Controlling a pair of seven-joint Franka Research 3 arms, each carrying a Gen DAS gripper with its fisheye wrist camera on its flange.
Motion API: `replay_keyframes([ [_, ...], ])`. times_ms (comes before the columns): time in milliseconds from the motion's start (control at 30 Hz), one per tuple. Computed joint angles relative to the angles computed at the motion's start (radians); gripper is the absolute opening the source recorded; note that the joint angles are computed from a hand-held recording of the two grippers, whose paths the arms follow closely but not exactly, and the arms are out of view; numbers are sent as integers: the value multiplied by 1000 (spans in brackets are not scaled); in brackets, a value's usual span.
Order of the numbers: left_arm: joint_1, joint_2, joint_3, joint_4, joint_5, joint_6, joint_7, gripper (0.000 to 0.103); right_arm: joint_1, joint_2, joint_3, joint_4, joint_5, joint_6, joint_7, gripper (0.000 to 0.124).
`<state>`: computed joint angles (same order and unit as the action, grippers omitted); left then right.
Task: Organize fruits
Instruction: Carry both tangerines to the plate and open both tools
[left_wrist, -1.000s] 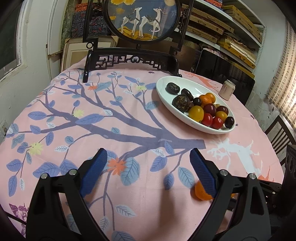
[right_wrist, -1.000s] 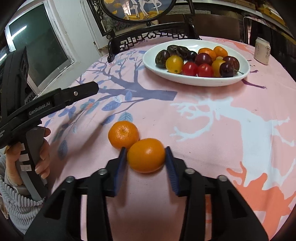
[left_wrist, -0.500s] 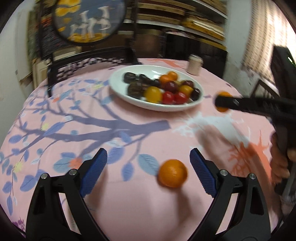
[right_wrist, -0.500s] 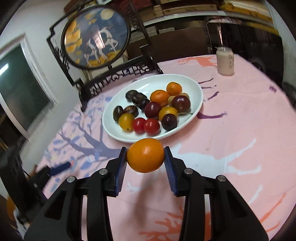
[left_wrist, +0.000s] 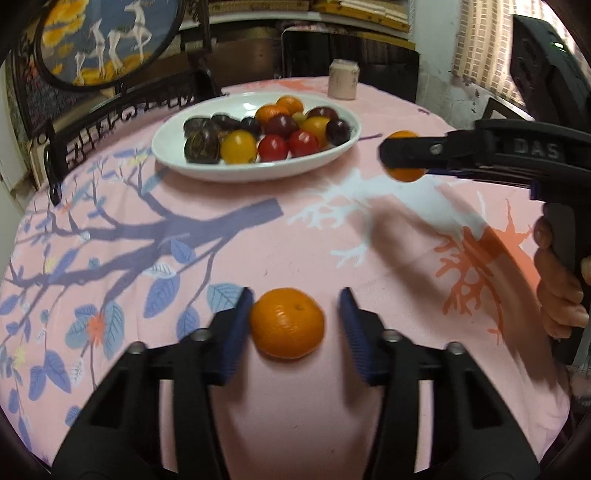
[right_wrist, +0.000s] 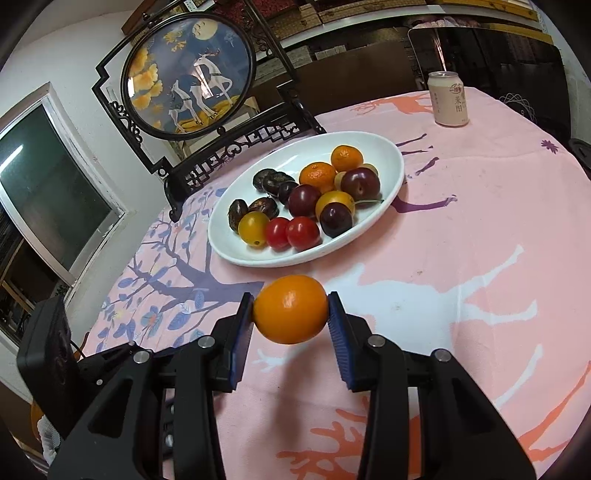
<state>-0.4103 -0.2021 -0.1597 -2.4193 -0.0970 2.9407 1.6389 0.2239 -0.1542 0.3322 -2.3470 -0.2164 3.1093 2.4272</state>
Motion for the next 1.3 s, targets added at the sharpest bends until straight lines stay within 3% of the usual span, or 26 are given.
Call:
replay_keyframes([
  [100,16,-1,-11,-2,16,-3,-28,39,10,-1,-9,-3,14,1,-12,41],
  [233,51,-21,-38,-23,91,21,-106,39,14,-5,-14,-8,30,-1,-24,41],
  [333,5,-17,22,-9,22,31,-77,38,58,-6,-49,-18,92,3,-72,41],
  [367,13,-9,23,7,20,29,-87,38,79,-7,-66,-23,124,10,-98,41],
  [433,52,19,12,59,41,30,-137,38,52,-14,-43,-27,122,24,-90,41],
  [533,123,93,-20,181,128,18,-240,39,-66,-14,43,17,35,6,-27,41],
  [633,161,200,-39,334,201,-4,-326,39,-128,28,73,112,-101,-57,54,41],
  [767,176,336,-45,502,254,-27,-412,39,-120,179,42,295,-231,-102,125,41],
  [833,159,397,-20,568,338,-47,-501,46,-90,260,2,363,-285,-63,155,44],
  [867,147,415,-2,587,387,-58,-549,63,-39,286,-61,392,-397,-62,249,61],
  [900,153,420,-6,592,400,-60,-553,70,-4,296,-97,414,-456,-98,288,65],
  [967,165,410,-9,574,422,-51,-568,70,27,296,-141,407,-496,-68,314,65],
  [1033,201,396,-43,553,362,-34,-526,70,36,289,-165,378,-467,1,311,65],
  [1100,206,378,-46,530,358,-11,-529,73,61,285,-188,369,-455,5,302,65],
  [1200,183,342,-21,480,440,30,-585,83,78,278,-189,347,-378,-15,228,65],
  [1300,165,305,1,431,556,29,-682,87,57,253,-146,279,-188,-4,94,65],
])
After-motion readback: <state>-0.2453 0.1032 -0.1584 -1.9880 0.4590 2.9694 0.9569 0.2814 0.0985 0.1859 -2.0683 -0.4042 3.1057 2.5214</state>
